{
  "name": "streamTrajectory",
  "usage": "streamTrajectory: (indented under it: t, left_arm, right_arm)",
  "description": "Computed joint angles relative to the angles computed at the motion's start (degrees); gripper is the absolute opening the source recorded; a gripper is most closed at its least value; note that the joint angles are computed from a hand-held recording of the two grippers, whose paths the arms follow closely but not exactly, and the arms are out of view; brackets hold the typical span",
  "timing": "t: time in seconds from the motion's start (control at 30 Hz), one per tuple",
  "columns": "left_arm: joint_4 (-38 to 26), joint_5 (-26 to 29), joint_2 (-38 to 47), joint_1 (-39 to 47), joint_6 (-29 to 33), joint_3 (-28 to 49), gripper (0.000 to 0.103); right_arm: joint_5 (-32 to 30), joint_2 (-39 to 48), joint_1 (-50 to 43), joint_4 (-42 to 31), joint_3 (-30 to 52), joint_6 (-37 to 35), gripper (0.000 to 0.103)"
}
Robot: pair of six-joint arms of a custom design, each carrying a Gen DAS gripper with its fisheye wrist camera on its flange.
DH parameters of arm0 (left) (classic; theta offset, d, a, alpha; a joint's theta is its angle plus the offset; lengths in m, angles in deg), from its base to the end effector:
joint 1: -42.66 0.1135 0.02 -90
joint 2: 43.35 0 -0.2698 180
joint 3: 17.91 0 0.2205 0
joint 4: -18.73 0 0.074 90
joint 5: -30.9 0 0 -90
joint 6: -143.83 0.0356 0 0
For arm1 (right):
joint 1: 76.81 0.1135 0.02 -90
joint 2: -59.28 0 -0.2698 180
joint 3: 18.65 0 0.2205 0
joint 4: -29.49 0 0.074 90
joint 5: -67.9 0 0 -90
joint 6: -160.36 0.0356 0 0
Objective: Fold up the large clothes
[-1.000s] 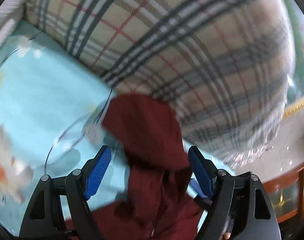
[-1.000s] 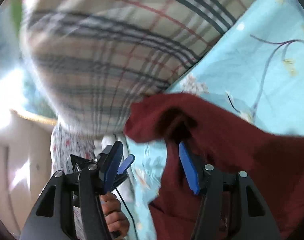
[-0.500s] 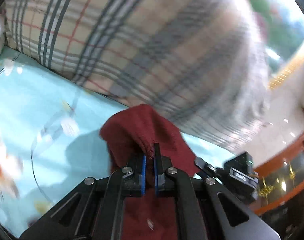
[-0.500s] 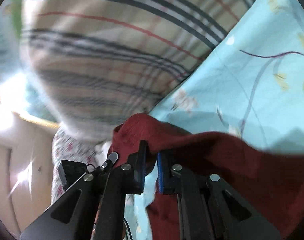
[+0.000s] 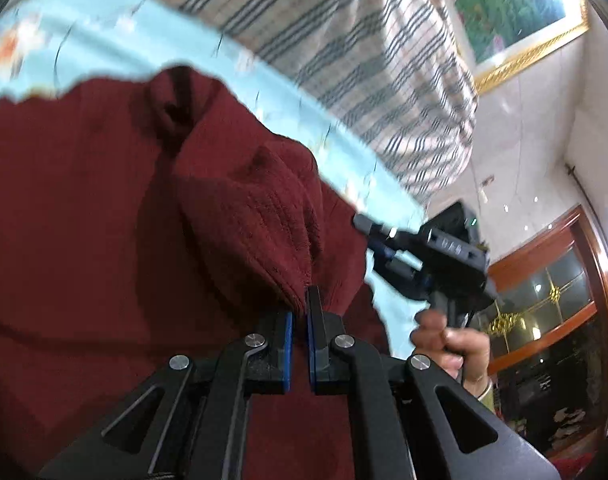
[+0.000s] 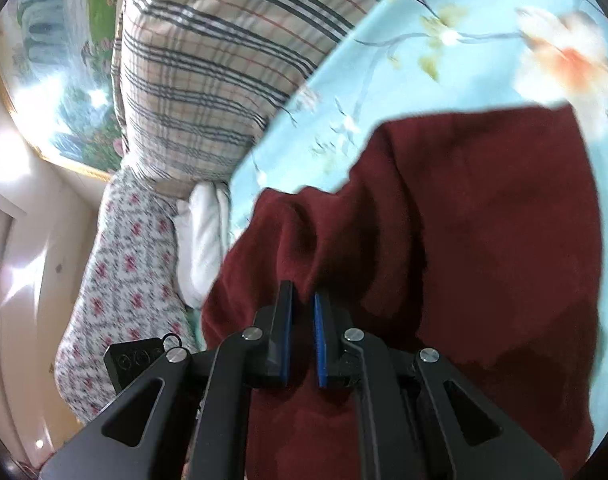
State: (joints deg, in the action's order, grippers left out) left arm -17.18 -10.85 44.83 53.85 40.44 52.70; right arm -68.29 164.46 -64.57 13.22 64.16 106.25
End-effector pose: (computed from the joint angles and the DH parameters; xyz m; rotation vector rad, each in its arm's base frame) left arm 0.2796 0.0282 0.2381 -0.1593 2.3455 -1.0561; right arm 0.3577 0.1039 0.2284 0.0097 2.3407 1.3424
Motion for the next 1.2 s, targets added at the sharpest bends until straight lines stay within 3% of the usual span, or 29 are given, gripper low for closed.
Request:
streamTrajectory:
  t: [0.1, 0.23, 0.3, 0.33, 0.4, 0.47, 0.67, 0.73, 0.77, 0.8, 0.83, 0.87, 0.97, 1.0, 1.1, 1.17, 1.2]
  left_arm:
    - [1.2, -3.7, -2.1, -1.5, 2.3, -4.8, 0.004]
    - [-3.6, -6.0, -1.8, 0.1, 8.3, -5.2, 0.009]
    - [-6.1, -5.1, -2.9, 3.4, 11.2, -4.6, 0.034]
    - [-6.2, -5.2, -3.0, 4.4, 11.3, -3.9, 0.04]
    - [-8.2, -5.0, -2.7, 6.9, 12.0, -0.5, 0.05]
    - [-8.6, -5.4, -0.9, 8.1, 11.2, 2.7, 0.054]
    - [-8.0, -5.0, 11.7, 7.3, 6.5, 12.8, 0.057]
    - [-9.1, -3.6, 17.2, 6.5, 5.4, 16.9, 0.057]
    - [-10.1, -3.4, 19.5, 5.9, 5.3, 18.7, 0.054]
    - [-10.5, -2.8, 20.9, 5.4, 5.9, 19.8, 0.042]
    - [-10.5, -1.9, 21.7, 5.0, 7.2, 20.4, 0.028]
    - [-11.2, -1.2, 22.2, 4.8, 8.2, 21.0, 0.005]
    - [-6.0, -2.8, 17.6, 4.7, 6.6, 17.7, 0.005]
    - [-4.7, -2.9, 15.8, 5.1, 5.9, 16.6, 0.004]
    - [0.3, -2.5, 9.2, 7.7, 4.6, 11.8, 0.004]
    - [1.1, -3.6, 7.7, 8.6, 5.2, 9.8, 0.004]
    - [1.5, -4.1, 7.5, 8.8, 5.6, 8.8, 0.004]
  right_arm:
    - [3.2, -1.9, 0.1, -1.4, -3.8, -3.9, 0.01]
    - [7.1, -2.5, -0.6, 0.6, -7.1, -2.5, 0.011]
    - [7.1, -3.5, -1.5, 2.0, -9.2, -1.7, 0.014]
    - [7.5, -4.7, -1.6, 3.0, -10.8, -1.4, 0.015]
    - [8.8, -6.8, -0.9, 3.3, -12.8, -1.7, 0.025]
    - [11.1, -9.0, 0.9, 2.8, -14.0, -2.3, 0.052]
    - [20.1, -9.3, 8.7, -1.2, -10.8, -4.7, 0.054]
    - [21.6, -6.1, 10.3, -2.9, -7.6, -4.7, 0.052]
    - [21.8, -4.9, 10.6, -3.0, -6.9, -4.7, 0.044]
    - [22.2, -3.2, 11.1, -3.6, -5.3, -4.8, 0.036]
    - [22.3, -2.2, 11.2, -4.2, -4.2, -5.0, 0.018]
    - [22.5, -1.4, 11.3, -4.5, -3.3, -5.1, 0.008]
    - [20.9, -1.6, 10.9, -2.0, -2.8, -4.6, 0.008]
    - [18.8, -2.9, 10.3, 2.2, -4.7, -3.4, 0.007]
    - [9.5, -8.7, 6.1, 31.1, -18.7, 6.8, 0.007]
    - [10.7, -10.8, 4.8, 36.0, -23.3, 8.4, 0.007]
    - [12.2, -10.9, 4.4, 34.4, -24.3, 7.6, 0.007]
